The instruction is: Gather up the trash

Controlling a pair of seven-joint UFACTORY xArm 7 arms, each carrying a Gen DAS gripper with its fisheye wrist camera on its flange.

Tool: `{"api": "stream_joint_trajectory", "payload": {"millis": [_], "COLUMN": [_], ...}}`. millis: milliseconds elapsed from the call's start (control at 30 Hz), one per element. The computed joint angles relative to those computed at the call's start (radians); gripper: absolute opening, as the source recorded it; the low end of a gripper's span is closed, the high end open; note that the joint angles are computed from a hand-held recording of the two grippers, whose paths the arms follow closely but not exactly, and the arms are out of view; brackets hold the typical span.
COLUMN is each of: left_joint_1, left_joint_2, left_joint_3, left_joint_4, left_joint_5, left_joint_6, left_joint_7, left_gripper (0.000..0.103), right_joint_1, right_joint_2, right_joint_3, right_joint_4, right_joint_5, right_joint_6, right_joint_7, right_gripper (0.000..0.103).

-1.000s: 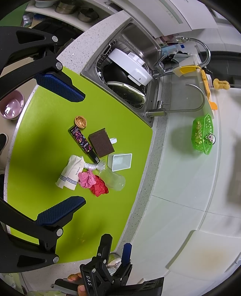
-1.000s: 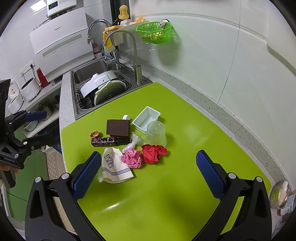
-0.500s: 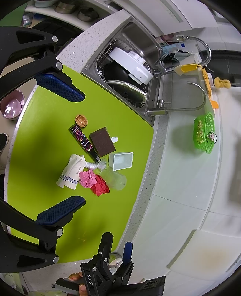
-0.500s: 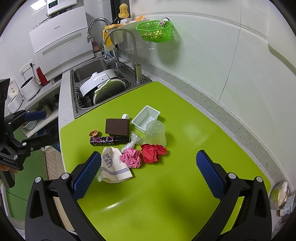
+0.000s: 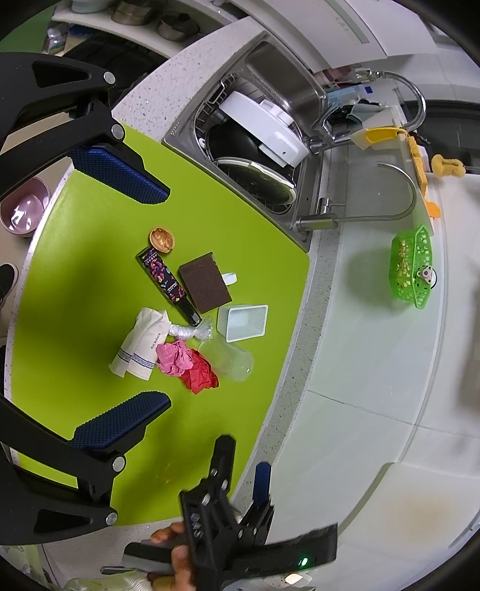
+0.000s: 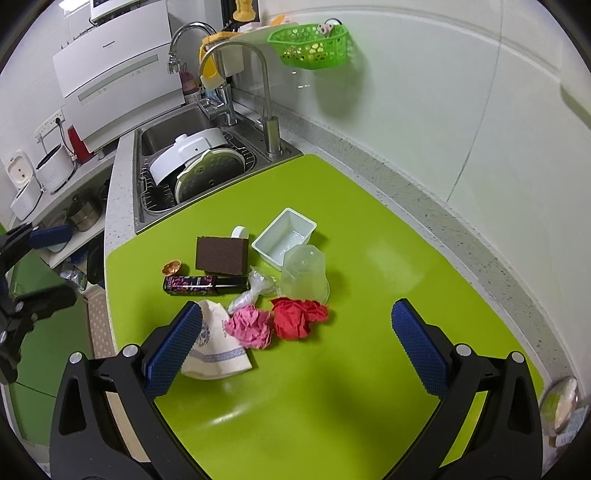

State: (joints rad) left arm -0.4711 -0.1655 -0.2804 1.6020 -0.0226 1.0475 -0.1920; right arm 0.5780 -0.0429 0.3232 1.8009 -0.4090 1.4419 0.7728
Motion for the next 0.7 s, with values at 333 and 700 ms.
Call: {"api": "stream_joint_trajectory", "payload": {"millis": [333,700], "left_joint_1": [0.004,0.001], "left_joint_2": [0.016,0.024], "left_joint_3": [0.001,0.001], "left_joint_4": [0.001,-0.007], "left_joint_5": [0.015,0.031], "left_joint_6": [0.009,0.029], "left_joint_7": [-0.033,-0.077], "left_gripper": [0.097,0.097], "right_joint_1": [-0.014,-0.032], "right_joint_2": [0.11,0.18], "right_joint_3": [-0.06,-0.112], "right_joint_4": [0.058,0.045], "right_joint_5": [0.06,0.153], "right_joint_6": [0.0,-0.04], "right_joint_7": [-0.102,-0.204], "right_gripper": [0.1,0.1]}}
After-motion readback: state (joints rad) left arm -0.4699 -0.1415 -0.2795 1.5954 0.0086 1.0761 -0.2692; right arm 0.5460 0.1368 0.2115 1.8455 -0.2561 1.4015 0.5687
